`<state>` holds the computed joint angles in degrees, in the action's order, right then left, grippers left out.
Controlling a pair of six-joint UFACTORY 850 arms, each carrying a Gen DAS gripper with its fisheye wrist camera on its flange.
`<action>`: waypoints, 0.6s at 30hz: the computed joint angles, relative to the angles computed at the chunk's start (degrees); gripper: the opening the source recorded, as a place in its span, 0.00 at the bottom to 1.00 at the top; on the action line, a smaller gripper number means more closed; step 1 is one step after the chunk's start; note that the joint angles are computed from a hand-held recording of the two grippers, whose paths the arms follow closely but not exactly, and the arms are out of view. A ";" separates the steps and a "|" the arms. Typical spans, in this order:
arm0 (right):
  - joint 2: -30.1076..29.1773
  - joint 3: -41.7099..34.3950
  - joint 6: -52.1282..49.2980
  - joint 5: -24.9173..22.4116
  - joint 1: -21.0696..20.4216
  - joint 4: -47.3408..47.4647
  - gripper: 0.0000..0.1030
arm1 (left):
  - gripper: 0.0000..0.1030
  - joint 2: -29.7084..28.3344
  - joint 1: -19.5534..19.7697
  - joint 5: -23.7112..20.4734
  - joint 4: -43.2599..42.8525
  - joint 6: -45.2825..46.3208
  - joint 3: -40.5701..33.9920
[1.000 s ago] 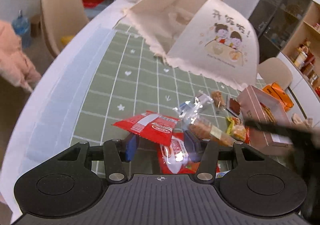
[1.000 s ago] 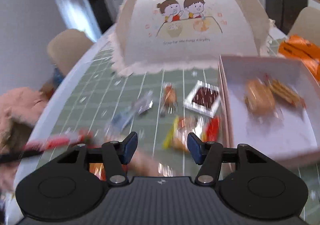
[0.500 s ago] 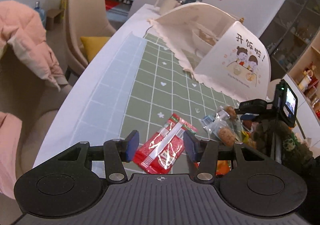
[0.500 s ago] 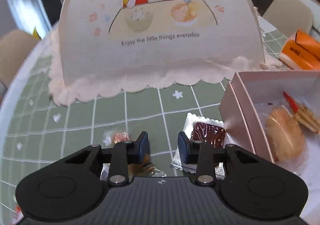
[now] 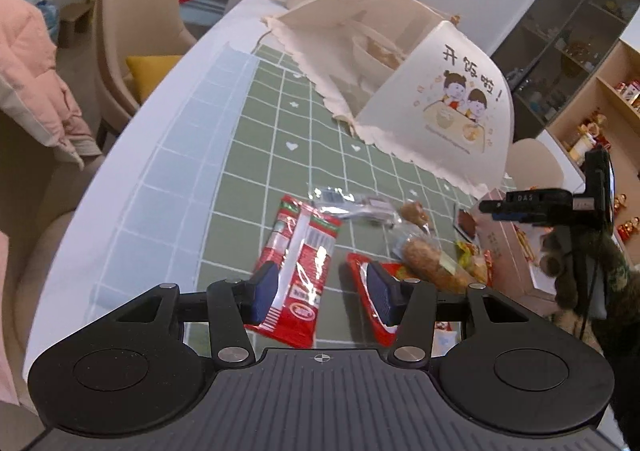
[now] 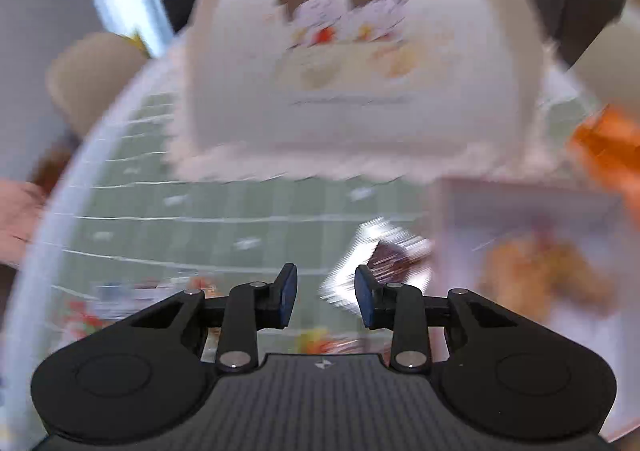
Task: Organize snacks
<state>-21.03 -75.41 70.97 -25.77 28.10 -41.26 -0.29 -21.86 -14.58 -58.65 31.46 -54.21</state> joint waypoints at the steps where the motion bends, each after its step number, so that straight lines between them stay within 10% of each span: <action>1: -0.05 -0.42 -1.81 -0.15 -0.58 2.14 0.32 | 0.52 -0.10 -0.14 -0.27 -0.70 0.47 0.16; 7: -10.90 -13.17 -9.82 -18.23 2.48 -6.97 0.05 | 0.52 -1.32 -1.74 -3.55 1.11 -1.10 -0.10; 11: -18.84 -21.11 -17.34 -27.84 2.76 -11.48 0.05 | 0.52 -1.02 -2.89 -4.87 1.19 -0.48 0.27; 18: -15.92 -16.17 -18.63 -23.96 3.71 -7.14 0.05 | 0.52 -0.64 -4.15 -5.72 2.90 -1.67 0.99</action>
<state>-36.95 -91.57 52.34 -49.72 31.81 -48.40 -0.93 -26.02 -20.31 -55.75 29.79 -53.22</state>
